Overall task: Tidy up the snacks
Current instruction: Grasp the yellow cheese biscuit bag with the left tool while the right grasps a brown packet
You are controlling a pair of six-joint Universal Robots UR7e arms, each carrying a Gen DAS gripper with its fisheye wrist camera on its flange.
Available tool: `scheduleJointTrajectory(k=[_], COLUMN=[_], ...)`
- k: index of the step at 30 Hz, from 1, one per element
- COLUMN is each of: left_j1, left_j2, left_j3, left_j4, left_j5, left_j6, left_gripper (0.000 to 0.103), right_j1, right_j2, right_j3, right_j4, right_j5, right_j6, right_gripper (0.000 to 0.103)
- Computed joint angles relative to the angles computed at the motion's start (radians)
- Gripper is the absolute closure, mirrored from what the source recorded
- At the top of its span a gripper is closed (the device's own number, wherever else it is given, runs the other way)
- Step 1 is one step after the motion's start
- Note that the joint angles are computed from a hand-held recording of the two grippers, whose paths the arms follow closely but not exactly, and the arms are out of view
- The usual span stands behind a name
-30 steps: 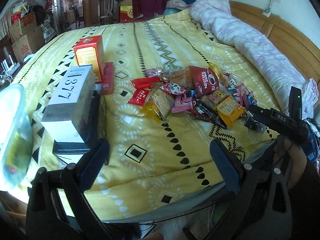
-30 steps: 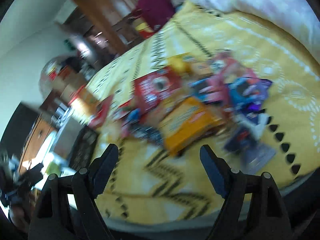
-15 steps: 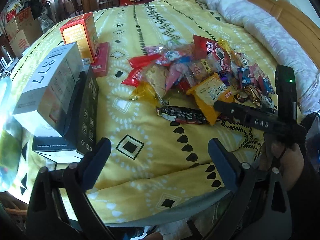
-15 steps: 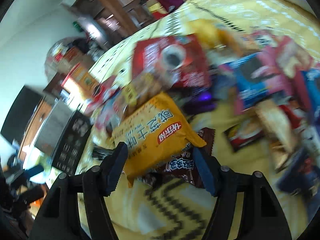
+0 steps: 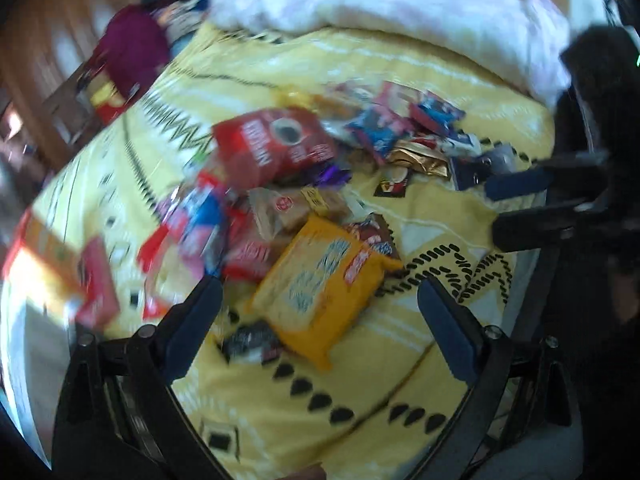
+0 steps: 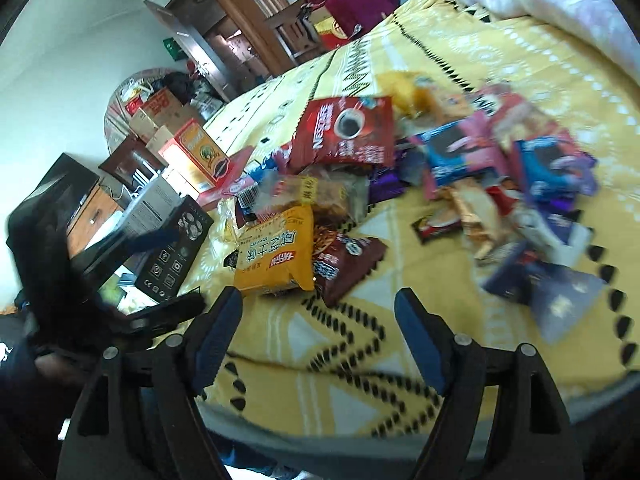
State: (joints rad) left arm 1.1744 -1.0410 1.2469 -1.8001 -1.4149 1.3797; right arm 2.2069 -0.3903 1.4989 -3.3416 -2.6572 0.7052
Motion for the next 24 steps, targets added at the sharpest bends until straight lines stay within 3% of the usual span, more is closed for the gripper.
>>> scheduleJointTrajectory(k=[10,11,12,17,21,24], left_j1=[0.001,0.005,0.007,0.023,0.045,0.060], left_j2=[0.098,0.095,0.092,0.061,0.037,0.034], left_j3=[-0.038,-0.032,-0.027,-0.018,-0.044,-0.081], left_j4=[0.042,0.042,0.049,0.055,0.059,0.074], left_j5=[0.123,0.126,0.125,0.106,0.092,0.099], left_j6=[-0.050,-0.055,-0.065,-0.139,-0.230,-0.325], left_gripper=[0.005,0.008,0.020,0.026,0.027,0.027], right_j1=[0.031,0.030,0.029,0.020,0.007,-0.034], right_j2=[-0.037,-0.037,-0.036,-0.023,-0.025,-0.062], right_j3=[0.084,0.085,0.084,0.062,0.046,0.031], right_j4=[-0.022,-0.024,-0.024,-0.022,0.025,0.175], right_j5=[-0.027,-0.025,-0.022,-0.001,0.028,0.112], right_j6=[0.074,0.074,0.074,0.042,0.011,-0.015], right_gripper=[0.016,0.016,0.016,0.016,0.016,0.016])
